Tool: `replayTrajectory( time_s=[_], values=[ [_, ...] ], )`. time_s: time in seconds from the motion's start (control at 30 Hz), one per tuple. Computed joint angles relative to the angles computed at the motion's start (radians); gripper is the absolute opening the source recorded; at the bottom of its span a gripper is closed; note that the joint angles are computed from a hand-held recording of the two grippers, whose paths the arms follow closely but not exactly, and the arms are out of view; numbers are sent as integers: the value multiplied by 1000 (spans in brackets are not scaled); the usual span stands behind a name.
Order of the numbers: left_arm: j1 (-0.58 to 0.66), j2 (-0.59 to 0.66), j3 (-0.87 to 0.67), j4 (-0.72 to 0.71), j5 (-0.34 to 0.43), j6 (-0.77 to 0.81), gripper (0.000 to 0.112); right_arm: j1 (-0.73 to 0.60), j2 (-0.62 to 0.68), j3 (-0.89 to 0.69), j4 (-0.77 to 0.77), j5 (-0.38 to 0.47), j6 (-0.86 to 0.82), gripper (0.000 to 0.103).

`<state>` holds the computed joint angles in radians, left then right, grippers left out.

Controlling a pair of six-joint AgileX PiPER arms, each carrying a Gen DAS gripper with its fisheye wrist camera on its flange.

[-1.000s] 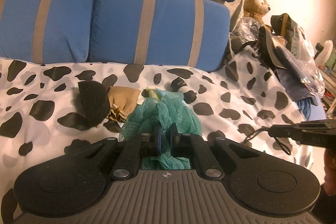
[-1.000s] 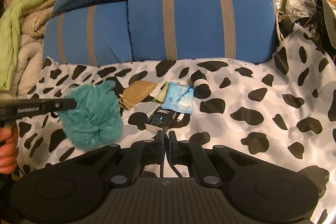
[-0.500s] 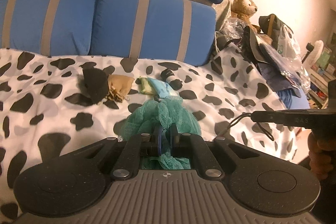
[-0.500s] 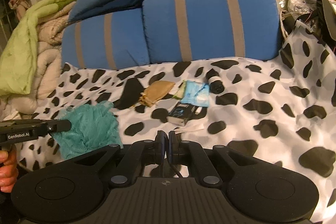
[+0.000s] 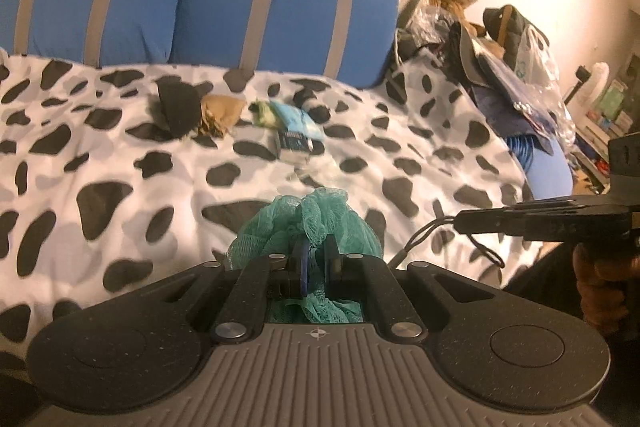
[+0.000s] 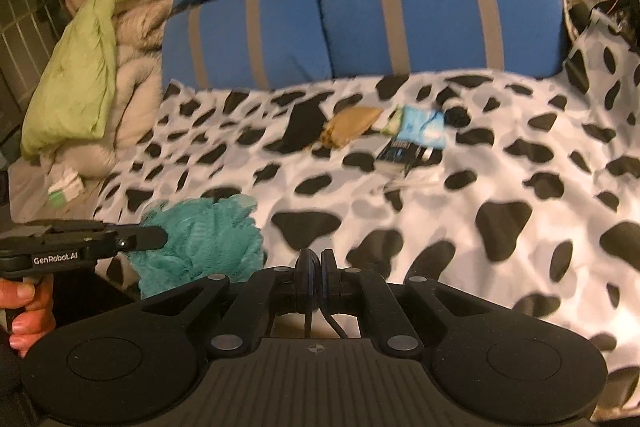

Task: Organize soft objects
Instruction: 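Lift the teal pouf with the left tool and carry it to the box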

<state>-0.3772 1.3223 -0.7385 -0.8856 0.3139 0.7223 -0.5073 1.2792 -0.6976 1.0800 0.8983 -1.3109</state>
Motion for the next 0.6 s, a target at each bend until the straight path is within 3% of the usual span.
replayTrajectory(
  time_s=[0.33,0.6],
  values=[
    [-37,4,-10,296,94,-302,7,144,-3,3,-282,-31,247,6],
    [-62,61,-49,517,167,-528,7,269,39,-8,-440,-103,399,6]
  ],
)
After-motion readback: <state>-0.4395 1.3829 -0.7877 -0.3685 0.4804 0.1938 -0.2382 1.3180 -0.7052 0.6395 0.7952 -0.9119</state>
